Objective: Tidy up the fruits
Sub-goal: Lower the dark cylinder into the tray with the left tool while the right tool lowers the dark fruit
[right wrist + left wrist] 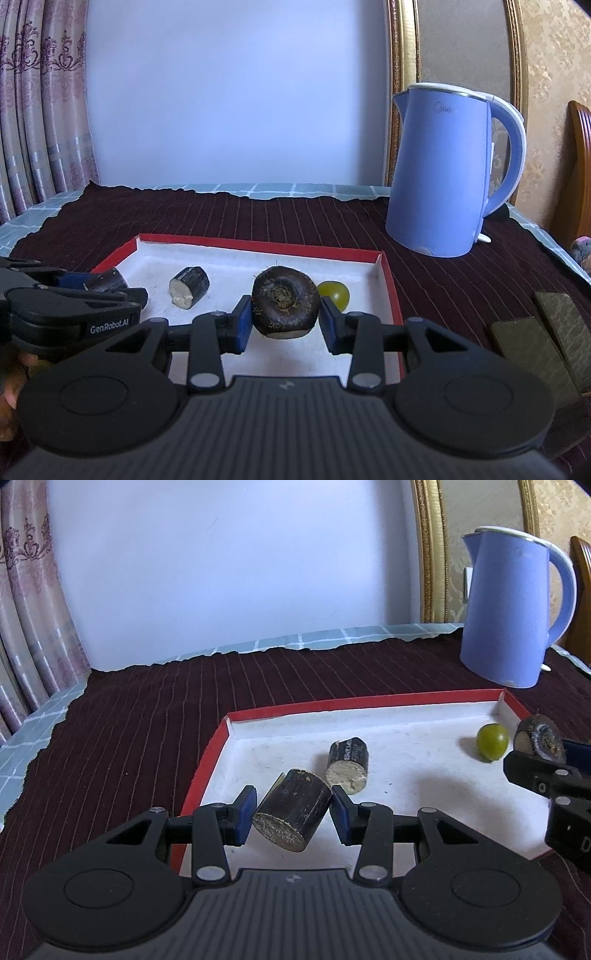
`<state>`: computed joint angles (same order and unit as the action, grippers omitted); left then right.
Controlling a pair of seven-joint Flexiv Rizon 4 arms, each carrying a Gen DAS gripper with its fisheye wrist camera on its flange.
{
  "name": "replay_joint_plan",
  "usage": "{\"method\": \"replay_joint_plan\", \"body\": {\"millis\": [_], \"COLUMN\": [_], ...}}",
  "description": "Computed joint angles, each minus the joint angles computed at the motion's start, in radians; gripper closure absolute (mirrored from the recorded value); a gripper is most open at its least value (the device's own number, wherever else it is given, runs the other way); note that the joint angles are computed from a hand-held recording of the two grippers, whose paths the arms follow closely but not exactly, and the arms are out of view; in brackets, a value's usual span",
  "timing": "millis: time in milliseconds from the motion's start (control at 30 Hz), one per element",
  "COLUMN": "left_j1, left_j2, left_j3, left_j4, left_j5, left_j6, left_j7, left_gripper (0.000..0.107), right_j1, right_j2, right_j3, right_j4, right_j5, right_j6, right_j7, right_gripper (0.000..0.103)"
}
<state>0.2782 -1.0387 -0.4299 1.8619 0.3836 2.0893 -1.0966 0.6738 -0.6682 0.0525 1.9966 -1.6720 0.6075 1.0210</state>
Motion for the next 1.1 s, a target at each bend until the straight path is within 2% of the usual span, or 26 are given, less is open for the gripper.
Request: {"method": "replay_joint_plan", "body": {"millis": [767, 1100], "left_j1": [-0.123, -0.197], "left_j2": [-0.016, -0.035], "left_j3": [0.077, 0.14], "left_j4": [-0.106, -0.176], "left_j5": [-0.132, -0.23], "left_j6": [-0.036, -0.055], "left_j7": [-0.001, -0.012], "left_gripper": [0.064, 0.064], "right_j1": [-0.057, -0.069], "right_j2": [-0.047, -0.077], "right_j3": [-0.037, -0.064], "right_j4": [-0.061, -0.098], "right_j5": [0.015, 0.055], "right_j6": [0.092, 0.123], "right_j7": [-0.046, -0.089], "right_gripper": [0.067, 0.067]}}
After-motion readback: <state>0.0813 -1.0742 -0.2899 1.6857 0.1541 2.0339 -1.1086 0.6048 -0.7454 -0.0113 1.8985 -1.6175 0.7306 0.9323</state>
